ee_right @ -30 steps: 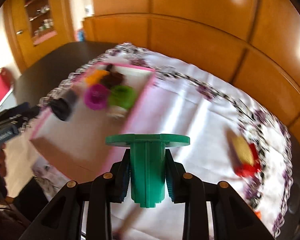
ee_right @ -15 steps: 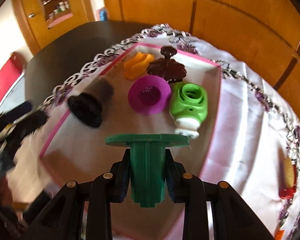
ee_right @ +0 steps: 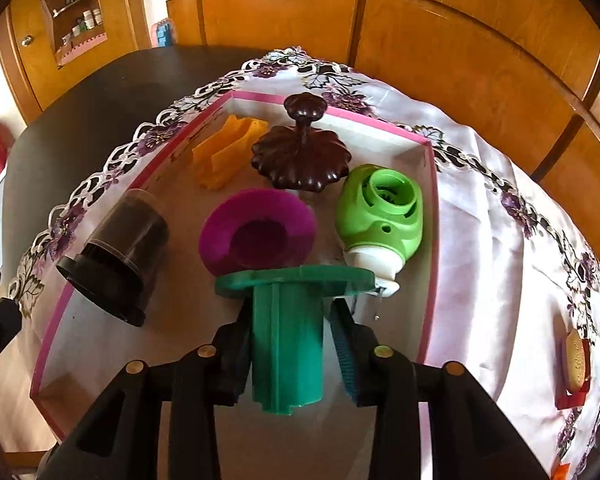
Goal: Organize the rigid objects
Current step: 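Carry the green spool piece into the tray and open the right tool, then move both tools back toward the orange block and red pieces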
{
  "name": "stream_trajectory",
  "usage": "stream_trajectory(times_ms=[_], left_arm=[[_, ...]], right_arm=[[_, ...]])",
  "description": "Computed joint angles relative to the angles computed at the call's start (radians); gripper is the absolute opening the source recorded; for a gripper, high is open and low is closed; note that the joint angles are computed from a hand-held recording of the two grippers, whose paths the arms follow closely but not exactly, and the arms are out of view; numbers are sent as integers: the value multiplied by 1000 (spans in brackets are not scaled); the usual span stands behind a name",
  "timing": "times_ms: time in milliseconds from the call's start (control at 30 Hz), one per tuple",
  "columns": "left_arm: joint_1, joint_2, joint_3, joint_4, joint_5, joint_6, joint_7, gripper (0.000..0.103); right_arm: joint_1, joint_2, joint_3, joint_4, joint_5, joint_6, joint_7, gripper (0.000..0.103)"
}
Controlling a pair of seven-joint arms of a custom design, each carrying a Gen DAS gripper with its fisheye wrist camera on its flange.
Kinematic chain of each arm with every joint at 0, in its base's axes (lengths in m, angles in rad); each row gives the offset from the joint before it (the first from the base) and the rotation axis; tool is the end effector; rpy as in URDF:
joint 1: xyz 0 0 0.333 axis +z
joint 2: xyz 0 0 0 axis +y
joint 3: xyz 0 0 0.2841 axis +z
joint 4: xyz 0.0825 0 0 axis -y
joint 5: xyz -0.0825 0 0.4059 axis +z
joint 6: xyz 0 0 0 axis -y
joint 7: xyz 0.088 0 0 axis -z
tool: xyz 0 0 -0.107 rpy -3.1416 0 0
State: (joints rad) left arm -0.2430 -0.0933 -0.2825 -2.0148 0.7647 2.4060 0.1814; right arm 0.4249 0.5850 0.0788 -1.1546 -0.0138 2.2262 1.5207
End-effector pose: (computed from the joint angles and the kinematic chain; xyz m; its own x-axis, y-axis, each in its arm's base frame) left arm 0.5144 -0.2975 0.5075 0.3367 -0.9325 0.1308 -0.6318 -0.3267 -0.7030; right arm 0.6801 0.3553 0.4849 0.5117 -0.8591 -0.0064 -0.7600 -0.4492 -0.4697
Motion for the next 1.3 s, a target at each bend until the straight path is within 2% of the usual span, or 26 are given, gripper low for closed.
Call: stream_trajectory(times_ms=[100, 300, 833, 1033, 1300], left_arm=[[-2, -1, -2, 4, 8, -8, -2, 69], [-7, -2, -6, 9, 9, -19, 7, 69], [-19, -3, -14, 25, 20, -34, 22, 69], [-28, 6, -17, 41, 35, -42, 35, 69], [-51, 49, -15, 98, 41, -53, 92, 69]], right_arm=[[-19, -26, 18, -35, 44, 11, -24, 43], [-21, -134, 21, -193, 44, 118, -40, 44], [-62, -306, 34, -409, 110, 312, -43, 45], [-91, -368, 12, -483, 105, 363, -29, 45], [-153, -436, -38, -557, 50, 388, 50, 45]])
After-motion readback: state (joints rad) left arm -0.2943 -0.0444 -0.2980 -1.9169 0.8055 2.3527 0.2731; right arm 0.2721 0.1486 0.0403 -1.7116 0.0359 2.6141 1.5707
